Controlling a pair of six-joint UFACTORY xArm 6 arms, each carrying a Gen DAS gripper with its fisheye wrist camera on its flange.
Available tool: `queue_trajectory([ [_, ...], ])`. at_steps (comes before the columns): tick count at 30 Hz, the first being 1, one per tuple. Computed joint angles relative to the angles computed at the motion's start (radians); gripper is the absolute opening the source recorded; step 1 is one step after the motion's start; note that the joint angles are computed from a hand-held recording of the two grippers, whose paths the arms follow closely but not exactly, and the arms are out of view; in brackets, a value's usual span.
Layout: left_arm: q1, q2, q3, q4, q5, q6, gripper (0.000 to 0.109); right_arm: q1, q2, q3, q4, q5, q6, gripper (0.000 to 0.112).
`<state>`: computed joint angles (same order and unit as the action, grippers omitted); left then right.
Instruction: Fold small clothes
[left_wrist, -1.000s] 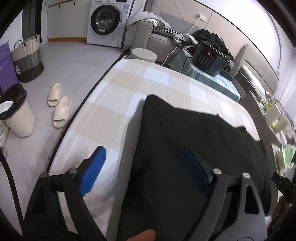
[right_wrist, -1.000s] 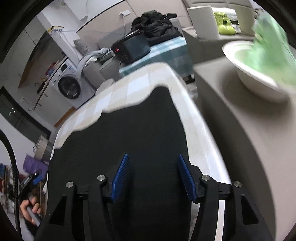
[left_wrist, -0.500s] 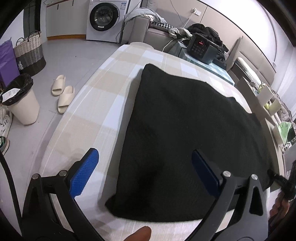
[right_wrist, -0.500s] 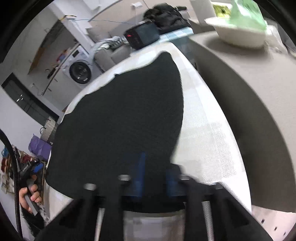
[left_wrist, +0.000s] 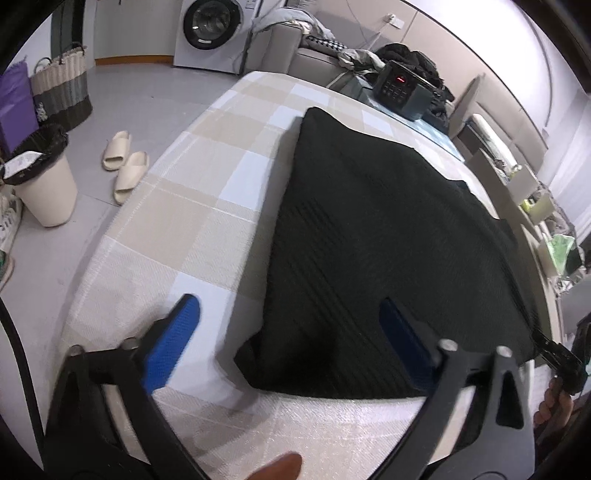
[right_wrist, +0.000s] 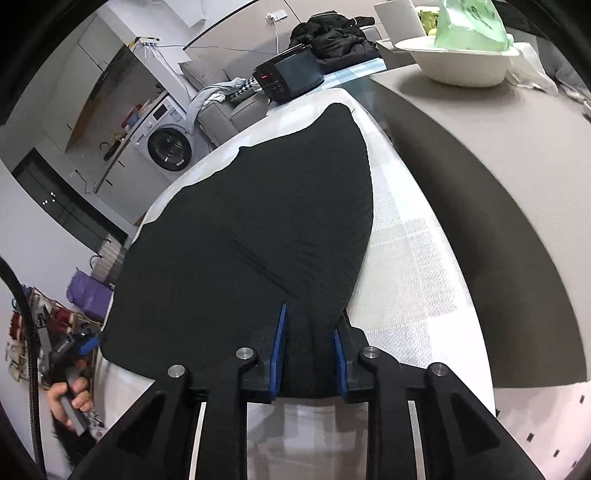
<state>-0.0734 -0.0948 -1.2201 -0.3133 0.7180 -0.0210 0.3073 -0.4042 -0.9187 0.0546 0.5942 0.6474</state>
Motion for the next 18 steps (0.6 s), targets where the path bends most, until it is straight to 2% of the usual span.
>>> queue_trajectory([
  [3, -0.002, 0.011, -0.018, -0.023, 0.046, 0.067, 0.058, 0.014, -0.024, 0.015, 0.023, -0.012, -0.084, 0.027],
  [6, -0.022, 0.005, -0.008, -0.014, 0.049, 0.13, 0.053, 0.018, -0.024, 0.014, 0.022, -0.011, -0.138, 0.034],
  [9, -0.04, 0.016, -0.006, 0.051, 0.047, 0.099, 0.052, 0.019, 0.0, 0.006, 0.017, -0.012, -0.119, 0.034],
  [12, -0.041, 0.02, -0.006, 0.062, 0.036, 0.078, 0.053, 0.018, 0.007, -0.002, 0.014, -0.007, -0.121, 0.034],
  [14, -0.042, 0.018, -0.002, 0.082, 0.028, 0.063, 0.053, 0.023, -0.005, 0.008, -0.023, -0.013, -0.093, 0.028],
  [16, -0.036, 0.019, 0.0, 0.07, 0.03, 0.068, 0.053, 0.019, -0.021, 0.017, -0.031, -0.021, -0.093, 0.008],
  [18, -0.034, 0.023, 0.0, 0.061, 0.028, 0.072, 0.053, 0.02, -0.052, 0.051, 0.045, -0.089, -0.153, 0.006],
])
